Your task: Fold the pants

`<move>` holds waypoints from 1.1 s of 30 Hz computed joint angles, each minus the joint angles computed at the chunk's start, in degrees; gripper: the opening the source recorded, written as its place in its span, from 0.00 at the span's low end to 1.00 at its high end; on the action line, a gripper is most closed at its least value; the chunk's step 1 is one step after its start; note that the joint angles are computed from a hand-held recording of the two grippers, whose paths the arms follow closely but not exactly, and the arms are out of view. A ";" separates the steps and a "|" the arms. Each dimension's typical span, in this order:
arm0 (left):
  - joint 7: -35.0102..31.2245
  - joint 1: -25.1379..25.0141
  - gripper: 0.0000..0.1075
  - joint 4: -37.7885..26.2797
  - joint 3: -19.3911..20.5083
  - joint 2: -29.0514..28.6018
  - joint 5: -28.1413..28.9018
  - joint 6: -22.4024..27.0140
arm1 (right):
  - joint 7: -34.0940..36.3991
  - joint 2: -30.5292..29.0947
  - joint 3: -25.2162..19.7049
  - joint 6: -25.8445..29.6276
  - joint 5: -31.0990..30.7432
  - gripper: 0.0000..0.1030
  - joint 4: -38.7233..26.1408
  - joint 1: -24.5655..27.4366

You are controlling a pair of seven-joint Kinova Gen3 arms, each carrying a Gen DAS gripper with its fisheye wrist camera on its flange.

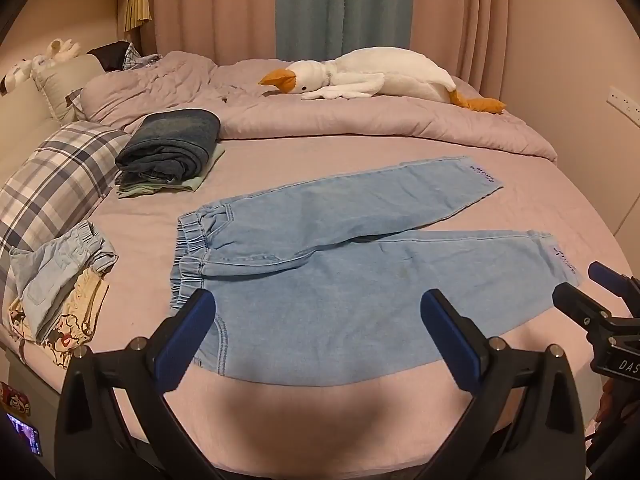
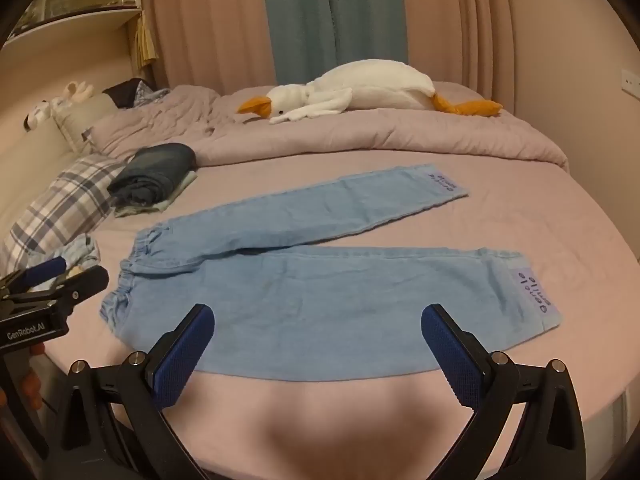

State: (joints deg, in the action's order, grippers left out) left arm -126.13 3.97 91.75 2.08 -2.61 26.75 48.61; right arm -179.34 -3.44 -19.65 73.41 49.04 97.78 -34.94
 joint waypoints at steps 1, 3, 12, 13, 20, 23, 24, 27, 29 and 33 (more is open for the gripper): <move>-0.02 0.03 0.96 0.07 0.02 -0.05 0.03 -0.08 | 0.06 0.02 0.00 0.10 -0.03 1.00 -0.06 -0.01; -0.46 -0.05 0.95 0.12 -0.18 -0.08 0.42 0.04 | 0.10 -0.12 0.00 0.19 -0.07 1.00 -0.07 -0.01; 0.12 0.11 0.96 -0.20 0.11 -0.05 -0.28 0.61 | -0.68 -0.54 -0.55 0.30 -0.05 1.00 0.39 -0.02; 0.12 0.13 0.96 -0.20 0.10 -0.04 -0.30 0.63 | -0.78 -0.51 -0.56 0.24 -0.06 1.00 0.41 -0.01; -0.08 0.03 0.95 -0.23 -0.05 -0.01 0.01 0.99 | -0.78 0.14 -0.35 0.44 0.10 1.00 -0.10 -0.44; -0.26 -0.04 0.96 -0.28 -0.09 0.04 0.18 1.10 | -0.88 0.26 -0.28 0.56 0.18 1.00 -0.27 -0.64; -0.15 -0.04 0.95 -0.35 -0.06 0.08 0.09 1.16 | -1.06 0.36 -0.32 0.67 0.28 1.00 -0.30 -0.74; -0.40 -0.09 0.95 -0.33 -0.11 0.10 0.31 1.25 | -1.01 -0.29 -0.15 0.13 -0.08 1.00 0.30 -0.48; -0.54 -0.12 0.95 -0.34 -0.12 0.13 0.43 1.42 | -1.38 -0.31 -0.29 -0.09 -0.02 1.00 0.43 -0.41; -0.67 -0.18 0.95 -0.28 -0.11 0.09 0.52 1.45 | -1.81 -0.53 -0.36 -0.65 -0.13 1.00 0.63 -0.17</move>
State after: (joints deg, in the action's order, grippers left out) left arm -126.80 3.79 91.46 1.97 -2.52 27.27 50.06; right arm -181.16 -3.97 -20.01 72.76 48.90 98.41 -35.11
